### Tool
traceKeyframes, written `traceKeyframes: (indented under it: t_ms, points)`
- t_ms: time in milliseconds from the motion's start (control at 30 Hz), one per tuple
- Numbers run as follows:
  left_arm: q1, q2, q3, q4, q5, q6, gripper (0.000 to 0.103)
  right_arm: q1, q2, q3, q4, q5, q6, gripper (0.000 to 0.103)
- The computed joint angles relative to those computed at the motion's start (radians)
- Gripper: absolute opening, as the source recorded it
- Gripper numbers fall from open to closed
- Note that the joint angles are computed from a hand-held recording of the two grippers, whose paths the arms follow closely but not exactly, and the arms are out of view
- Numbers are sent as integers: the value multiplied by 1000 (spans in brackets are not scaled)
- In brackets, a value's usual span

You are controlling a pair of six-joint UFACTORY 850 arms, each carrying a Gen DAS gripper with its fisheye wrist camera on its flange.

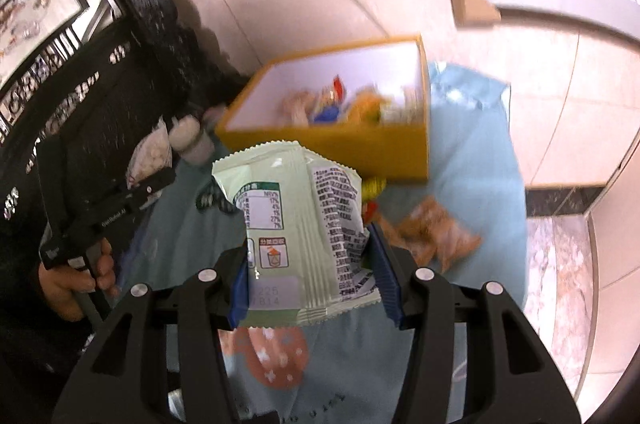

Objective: Organize snacks
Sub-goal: 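Carry both packs into the yellow box and open both tools, then grasp the round bread pack with the left tool while the right tool grasps the brown peanut pack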

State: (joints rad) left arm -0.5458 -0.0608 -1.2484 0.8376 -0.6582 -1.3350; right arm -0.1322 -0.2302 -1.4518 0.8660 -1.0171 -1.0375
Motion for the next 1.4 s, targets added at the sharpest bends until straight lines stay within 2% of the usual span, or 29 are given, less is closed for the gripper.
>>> traceKeyframes:
  t_ms: [300, 500, 700, 767, 800, 833, 867, 900, 1000, 1100, 1200, 1300, 1400]
  points:
    - [62, -107, -247, 36, -15, 77, 41, 37, -115, -289, 31, 2, 38, 53]
    - [106, -231, -461, -43, -41, 235, 41, 76, -261, -563, -17, -11, 149, 53]
    - [142, -348, -622, -91, -80, 350, 41, 123, -401, -785, -93, -28, 260, 53]
    - [154, -396, -678, -107, -105, 379, 45, 147, -446, -855, -127, -26, 297, 54]
    - [161, -429, -717, -114, -128, 396, 59, 161, -495, -927, -152, -46, 335, 58]
    - [168, -455, -743, -136, -140, 416, 89, 171, -531, -979, -176, -65, 364, 71]
    - [176, -481, -762, -150, -170, 415, 97, 186, -571, -1035, -232, -73, 407, 74]
    - [181, -496, -762, -151, -201, 403, 98, 202, -587, -1049, -301, -58, 437, 75]
    - [190, -473, -674, -203, -192, 414, 98, 224, -555, -933, -426, 3, 427, 75]
    - [175, -398, -509, -175, -146, 362, 98, 205, -460, -710, -422, 78, 342, 75]
    - [153, -310, -342, -183, -49, 301, 97, 158, -375, -519, -343, 106, 215, 75]
    - [104, -237, -186, -179, 27, 261, 98, 120, -308, -342, -353, 141, 89, 75]
    - [46, -197, -65, -249, 84, 294, 98, 117, -275, -208, -508, 236, 84, 75]
